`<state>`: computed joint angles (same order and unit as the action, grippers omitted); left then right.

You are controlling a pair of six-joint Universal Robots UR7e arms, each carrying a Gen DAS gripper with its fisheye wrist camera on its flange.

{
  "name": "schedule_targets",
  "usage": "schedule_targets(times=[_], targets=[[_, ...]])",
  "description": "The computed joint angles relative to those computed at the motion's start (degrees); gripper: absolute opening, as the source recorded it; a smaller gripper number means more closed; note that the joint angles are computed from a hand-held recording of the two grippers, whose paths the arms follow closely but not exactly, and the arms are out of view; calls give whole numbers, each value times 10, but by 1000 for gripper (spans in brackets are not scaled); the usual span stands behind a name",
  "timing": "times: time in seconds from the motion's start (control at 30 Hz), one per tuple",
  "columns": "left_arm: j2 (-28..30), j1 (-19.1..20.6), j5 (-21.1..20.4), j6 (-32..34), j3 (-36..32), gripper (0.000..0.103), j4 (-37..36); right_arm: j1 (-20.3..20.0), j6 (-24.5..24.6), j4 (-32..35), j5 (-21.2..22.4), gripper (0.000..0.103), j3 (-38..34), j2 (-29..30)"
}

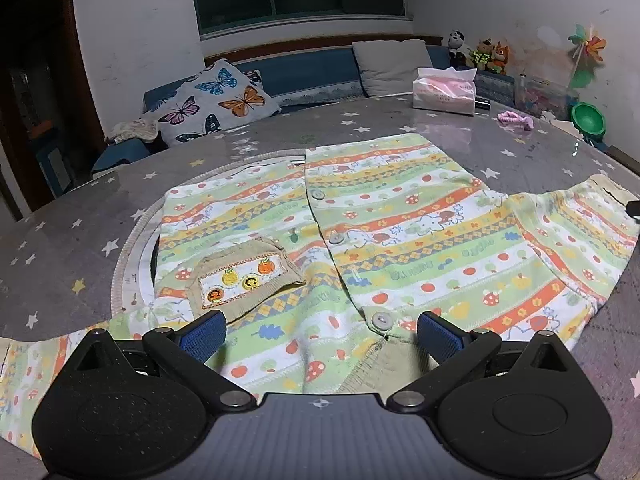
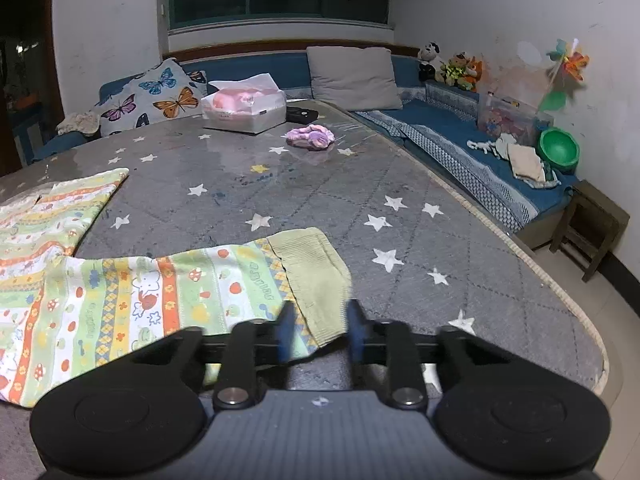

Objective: Fold clothes

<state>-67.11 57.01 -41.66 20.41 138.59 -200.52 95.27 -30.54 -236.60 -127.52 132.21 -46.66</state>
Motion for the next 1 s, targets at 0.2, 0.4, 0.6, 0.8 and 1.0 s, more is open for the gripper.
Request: schedule_targets(times=[0.2,0.4,0.6,0.8,1.0], targets=[[-2,0,4,2,1,103,-3,2,103,96,101,8,36,-72],[-8,1,1,2,9,103,-5,50,120,175,200,7,27,-112],[-21,7,-1,3,17,103,-16,99,126,258,280,6,-23,-107],[-36,17,-6,4,25,103,-23,146,121,312,318,6,-90,-51],[-50,23,-4,4,32,103,-30,173,126,356,336,6,-152,15]])
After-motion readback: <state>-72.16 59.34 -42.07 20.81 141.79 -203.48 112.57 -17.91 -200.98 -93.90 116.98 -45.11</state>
